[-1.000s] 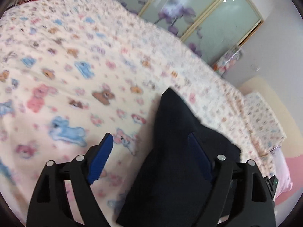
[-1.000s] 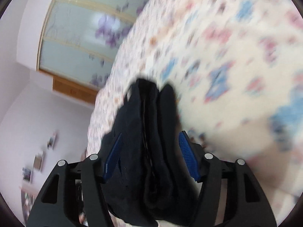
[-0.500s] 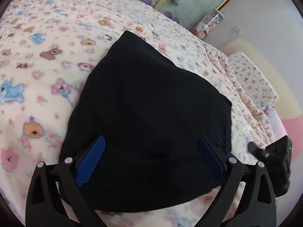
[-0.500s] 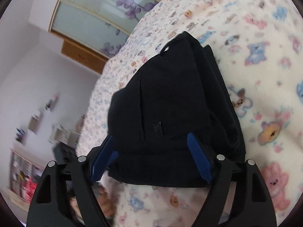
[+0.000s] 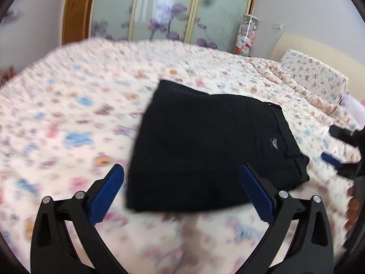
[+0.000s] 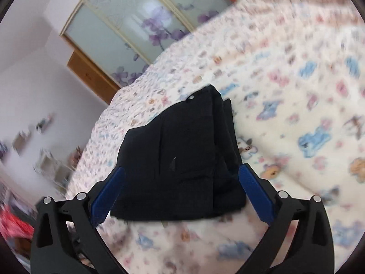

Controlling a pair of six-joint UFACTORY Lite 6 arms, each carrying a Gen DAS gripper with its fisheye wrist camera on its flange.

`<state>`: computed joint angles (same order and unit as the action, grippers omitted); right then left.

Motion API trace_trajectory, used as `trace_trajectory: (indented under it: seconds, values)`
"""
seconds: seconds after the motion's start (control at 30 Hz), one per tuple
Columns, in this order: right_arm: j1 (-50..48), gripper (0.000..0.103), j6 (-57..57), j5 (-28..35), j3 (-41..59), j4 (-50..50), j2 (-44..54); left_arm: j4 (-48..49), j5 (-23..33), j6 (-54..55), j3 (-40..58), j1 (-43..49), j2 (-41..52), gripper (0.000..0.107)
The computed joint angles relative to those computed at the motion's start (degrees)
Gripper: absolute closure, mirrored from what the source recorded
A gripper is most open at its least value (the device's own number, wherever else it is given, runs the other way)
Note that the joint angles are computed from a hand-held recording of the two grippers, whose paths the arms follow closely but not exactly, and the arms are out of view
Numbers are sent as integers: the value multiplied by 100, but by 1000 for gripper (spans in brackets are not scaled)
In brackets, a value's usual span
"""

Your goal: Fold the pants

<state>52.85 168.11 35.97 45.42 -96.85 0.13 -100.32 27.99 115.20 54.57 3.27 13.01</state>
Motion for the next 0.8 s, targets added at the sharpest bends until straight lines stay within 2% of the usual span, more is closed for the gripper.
trace_trajectory:
  seconds: [0.07, 0.17, 0.3, 0.4, 0.5, 0.6, 0.7, 0.8]
  values:
    - [682, 1, -1081, 696, 312, 1066, 96, -398, 37, 704, -707, 199, -673, 6]
    - [1676, 1, -2183, 1878, 909, 2132, 557, -450, 166, 1163, -1566, 556, -1578, 6]
    - [2720, 1, -2712, 3325, 1710, 2877, 1373, -922, 219, 1876, -2653, 936, -2684, 6]
    - [3135, 1, -2890, 4134, 2280, 3085, 2018, -879, 594, 1973, -3104, 1333, -2997, 6]
    - [3329, 1, -3051, 4666, 2769, 3166, 2518, -1072, 909, 2381, -3392, 1553, -3038, 6]
    - [3394, 1, -3107, 4943, 3114, 3176, 2880, -1688, 1125, 3159, -3634, 1562, -2914, 6]
    - [3383, 1, -3206, 5060, 3419, 3216, 3237, -2479, 1060, 4000, -3744, 1309, -2780, 6]
    - [3316, 1, -3373, 5158, 3717, 3194, 3521, -2794, 1050, 4308, -3708, 1184, -2634, 6]
